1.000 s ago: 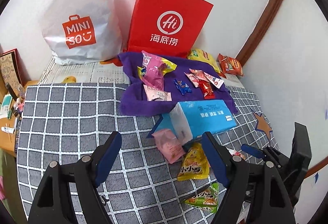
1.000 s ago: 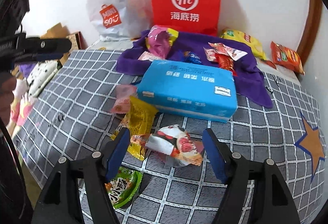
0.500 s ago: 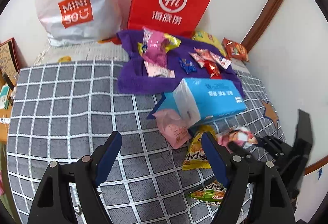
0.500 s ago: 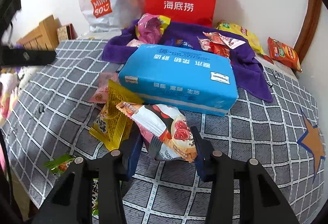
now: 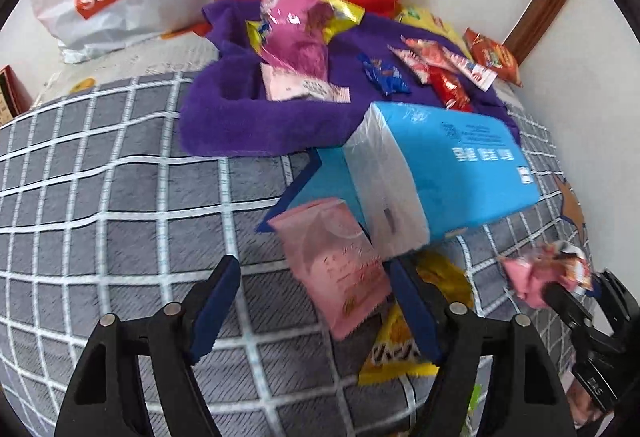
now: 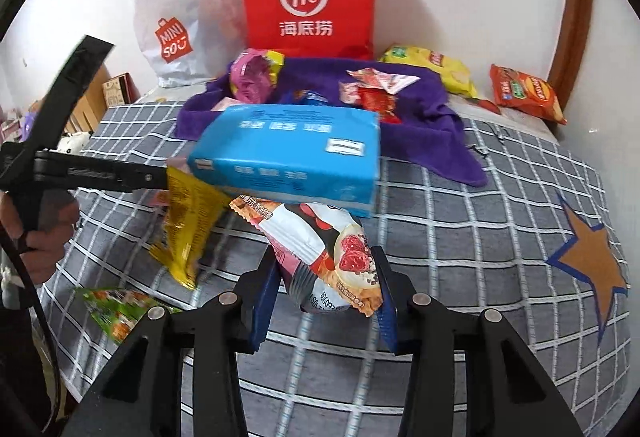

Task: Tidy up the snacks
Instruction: 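Grasp the pink cake packet with the left tool while the right tool grasps the red-white candy bag, then carry the pink packet and candy bag over the purple towel with both tools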

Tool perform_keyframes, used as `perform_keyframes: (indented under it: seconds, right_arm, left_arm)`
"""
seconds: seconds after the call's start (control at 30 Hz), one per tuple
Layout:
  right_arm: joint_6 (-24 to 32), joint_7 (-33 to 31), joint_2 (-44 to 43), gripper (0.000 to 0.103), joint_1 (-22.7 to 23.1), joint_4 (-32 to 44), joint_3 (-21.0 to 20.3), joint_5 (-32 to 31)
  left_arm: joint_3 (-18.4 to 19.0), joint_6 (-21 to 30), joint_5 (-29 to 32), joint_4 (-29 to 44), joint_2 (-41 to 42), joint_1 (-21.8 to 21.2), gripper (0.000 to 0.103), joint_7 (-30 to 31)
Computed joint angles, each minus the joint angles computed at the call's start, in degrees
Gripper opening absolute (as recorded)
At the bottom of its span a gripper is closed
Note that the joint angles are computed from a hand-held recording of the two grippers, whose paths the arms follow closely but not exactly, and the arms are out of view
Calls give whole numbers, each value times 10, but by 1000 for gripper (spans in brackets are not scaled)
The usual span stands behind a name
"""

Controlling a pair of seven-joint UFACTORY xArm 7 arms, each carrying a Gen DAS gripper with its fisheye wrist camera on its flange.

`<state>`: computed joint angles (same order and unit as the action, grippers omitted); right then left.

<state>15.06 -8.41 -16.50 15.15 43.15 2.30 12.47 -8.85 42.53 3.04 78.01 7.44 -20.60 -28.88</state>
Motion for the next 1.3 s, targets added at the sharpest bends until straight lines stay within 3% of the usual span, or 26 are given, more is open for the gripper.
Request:
perform_keyframes:
  seconds: [0.1,0.23,0.5,0.57,0.67,0.73,0.87,0.97,1.0,1.03,1.2,1.3]
  right_arm:
    - [1,-8,-7,43,3,-8,-8,8]
    - [2,-7,-15,43,-3,-14,-5,0]
    - [-8,-27,-19,43,15,-23,-16,19]
    - [-9,-39,-16,43,25,-23,-23,31]
    - [-17,-50,-7,44,32,-21,-26,46]
    - [-24,-55,0,47,34,-20,-26,54]
    - [-46,-77,15,65,46,-18,-33,80]
    - [-45,-70,31,62,38,-7,-22,75]
    - [-43,-66,34,48,34,-4,-18,70]
    - [-38,-66,37,43,33,0,-16,70]
    - [-28,-76,26,43,42,1,-22,97]
    - [-22,-72,15,42,38,-2,-15,95]
  left_arm:
    - [2,-6,19,8,17,-6,70,-12]
    - [-1,-33,3,-7,9,-1,47,11]
    - [1,-10,2,-54,-45,8,49,11]
    - [1,-6,19,-55,-45,9,60,-6]
    - [0,-24,30,-61,-39,9,62,-21]
    - [0,-37,63,-65,-37,5,62,-49]
    - [2,-81,116,-94,-49,2,55,-107]
    - [0,-86,123,-105,-57,4,51,-113]
    - [0,-90,114,-109,-61,6,51,-111]
    - [0,-91,100,-115,-66,8,49,-104]
    - [-3,-95,48,-130,-84,16,44,-78]
    - [-8,-93,53,-140,-98,17,42,-87]
